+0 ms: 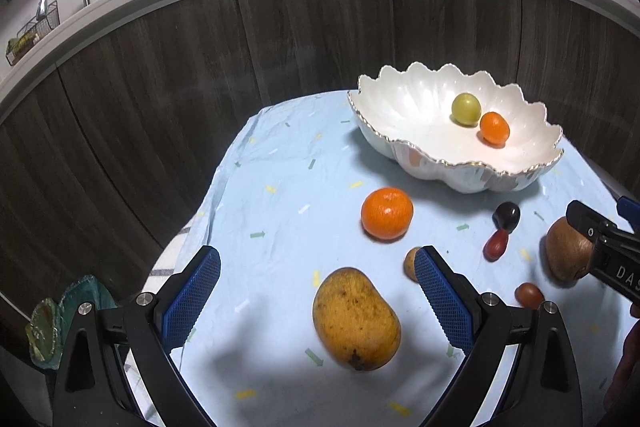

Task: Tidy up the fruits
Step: 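Move both tools back toward the mango and kiwi on the cloth, then close the left tool on the mango while the right tool grasps the kiwi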

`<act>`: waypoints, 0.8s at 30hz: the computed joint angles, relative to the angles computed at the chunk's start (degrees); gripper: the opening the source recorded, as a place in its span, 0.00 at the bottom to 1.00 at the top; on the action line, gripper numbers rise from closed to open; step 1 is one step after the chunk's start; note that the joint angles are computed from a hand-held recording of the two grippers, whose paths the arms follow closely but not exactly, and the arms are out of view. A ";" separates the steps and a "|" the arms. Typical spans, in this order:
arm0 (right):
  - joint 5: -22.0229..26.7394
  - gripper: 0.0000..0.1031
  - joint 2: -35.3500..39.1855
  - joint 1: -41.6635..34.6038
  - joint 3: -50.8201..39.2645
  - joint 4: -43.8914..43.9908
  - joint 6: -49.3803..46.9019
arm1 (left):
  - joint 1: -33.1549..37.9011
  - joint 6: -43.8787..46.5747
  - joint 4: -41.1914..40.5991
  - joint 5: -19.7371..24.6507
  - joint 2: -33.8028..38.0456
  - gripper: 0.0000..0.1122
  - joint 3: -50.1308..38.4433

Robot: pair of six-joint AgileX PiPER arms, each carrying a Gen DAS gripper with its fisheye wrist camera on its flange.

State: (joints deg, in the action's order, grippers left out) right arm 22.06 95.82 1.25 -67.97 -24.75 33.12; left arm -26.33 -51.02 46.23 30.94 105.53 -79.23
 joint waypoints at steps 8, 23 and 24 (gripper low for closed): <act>-1.03 0.86 0.67 0.58 1.31 -3.22 2.65 | 0.05 -1.08 0.21 0.11 0.96 0.88 1.05; -2.09 0.86 3.02 0.14 1.79 -1.78 1.06 | 0.34 0.31 -2.04 -0.60 3.59 0.88 1.41; -2.16 0.86 3.24 0.21 1.72 -1.84 1.04 | 0.47 0.65 -2.56 -0.55 3.81 0.88 1.30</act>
State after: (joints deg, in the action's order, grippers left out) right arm 19.90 99.05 1.46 -66.26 -26.59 34.15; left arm -25.86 -50.37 43.68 30.39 109.34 -77.93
